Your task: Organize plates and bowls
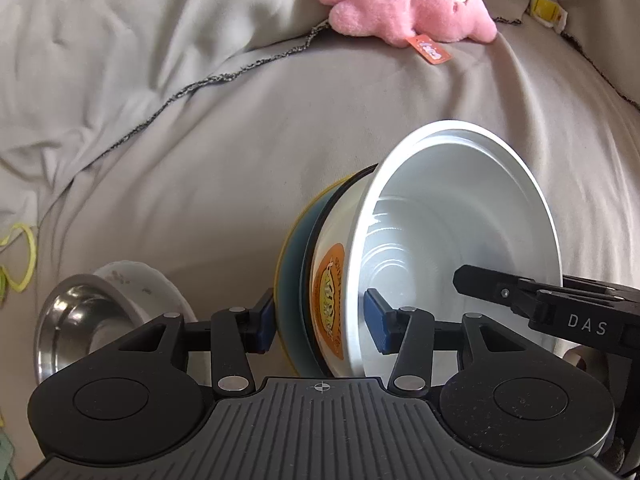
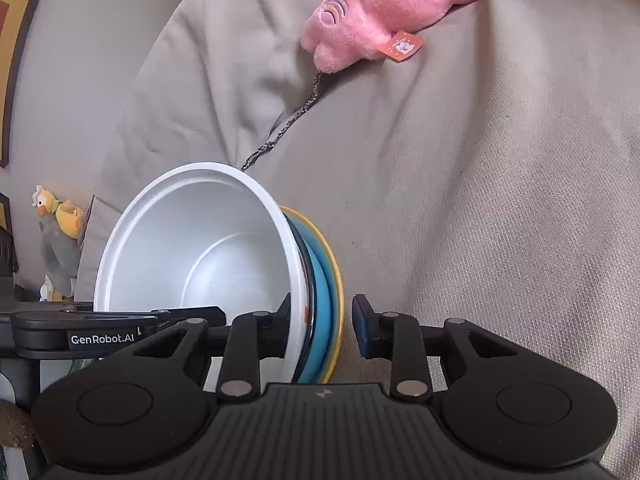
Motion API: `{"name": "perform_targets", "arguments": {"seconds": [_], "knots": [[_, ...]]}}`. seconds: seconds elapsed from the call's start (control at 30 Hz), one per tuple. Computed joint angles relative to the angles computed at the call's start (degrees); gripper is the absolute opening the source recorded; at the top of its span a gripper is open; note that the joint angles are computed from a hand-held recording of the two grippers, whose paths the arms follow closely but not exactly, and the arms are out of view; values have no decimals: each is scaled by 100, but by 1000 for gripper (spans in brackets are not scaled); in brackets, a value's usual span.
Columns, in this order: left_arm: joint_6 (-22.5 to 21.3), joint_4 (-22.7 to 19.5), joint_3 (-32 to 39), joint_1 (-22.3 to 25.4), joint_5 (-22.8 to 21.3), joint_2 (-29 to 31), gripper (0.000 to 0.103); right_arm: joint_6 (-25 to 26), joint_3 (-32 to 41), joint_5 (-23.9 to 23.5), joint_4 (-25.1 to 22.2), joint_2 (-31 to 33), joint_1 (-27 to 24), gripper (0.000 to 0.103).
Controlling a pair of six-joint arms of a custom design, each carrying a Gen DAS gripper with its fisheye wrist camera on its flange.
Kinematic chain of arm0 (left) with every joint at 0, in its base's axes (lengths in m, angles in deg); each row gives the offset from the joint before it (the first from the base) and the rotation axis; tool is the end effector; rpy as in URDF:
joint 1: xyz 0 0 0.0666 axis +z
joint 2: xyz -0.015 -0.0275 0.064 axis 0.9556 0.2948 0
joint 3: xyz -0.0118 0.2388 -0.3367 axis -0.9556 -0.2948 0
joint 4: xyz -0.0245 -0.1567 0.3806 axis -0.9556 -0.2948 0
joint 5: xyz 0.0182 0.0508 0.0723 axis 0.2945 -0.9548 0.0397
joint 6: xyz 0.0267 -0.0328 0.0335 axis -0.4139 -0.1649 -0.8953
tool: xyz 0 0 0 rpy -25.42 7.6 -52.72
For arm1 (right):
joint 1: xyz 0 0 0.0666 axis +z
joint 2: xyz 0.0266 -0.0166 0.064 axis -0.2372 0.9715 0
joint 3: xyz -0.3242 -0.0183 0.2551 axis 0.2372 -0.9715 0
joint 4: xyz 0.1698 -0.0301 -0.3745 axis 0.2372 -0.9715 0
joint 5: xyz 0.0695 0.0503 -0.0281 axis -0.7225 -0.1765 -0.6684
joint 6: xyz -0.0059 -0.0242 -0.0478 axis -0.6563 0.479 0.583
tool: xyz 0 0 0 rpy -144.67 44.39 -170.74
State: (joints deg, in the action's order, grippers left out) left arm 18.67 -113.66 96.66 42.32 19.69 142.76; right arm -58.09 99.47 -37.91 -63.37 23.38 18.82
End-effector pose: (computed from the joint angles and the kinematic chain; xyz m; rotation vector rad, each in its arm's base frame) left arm 0.3612 -0.2089 0.5990 0.7743 2.6209 0.0289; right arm 0.2709 0.1719 0.4911 0.6034 2.2629 0.8837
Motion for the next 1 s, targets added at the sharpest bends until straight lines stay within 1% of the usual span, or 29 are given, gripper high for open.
{"name": "perform_targets", "arguments": {"seconds": [0.13, 0.27, 0.47, 0.6, 0.67, 0.77, 0.83, 0.87, 0.93, 1.0], "knots": [[27, -63, 39, -12, -33, -10, 49, 59, 60, 53, -120, 113, 64, 28], [45, -183, 68, -82, -154, 4, 51, 110, 81, 209, -152, 117, 144, 28], [119, -279, 115, -27, -129, 81, 55, 259, 154, 485, -244, 144, 298, 28], [102, -223, 82, -31, -131, 57, 55, 283, 185, 615, -298, 145, 372, 29], [63, -176, 48, -22, -120, 35, 55, 266, 159, 603, -276, 120, 374, 29], [136, -45, -57, 11, -54, -39, 56, 300, 140, 556, -173, 120, 411, 29], [80, 9, -109, 37, -27, -74, 56, 379, 167, 545, -183, 160, 462, 29], [39, 25, -125, 45, -9, -92, 56, 394, 178, 567, -179, 180, 499, 32], [-54, 60, -164, 42, -17, -128, 56, 407, 213, 648, -213, 211, 550, 32], [-96, 112, -208, 45, -18, -166, 56, 353, 182, 615, -176, 188, 537, 32]]}}
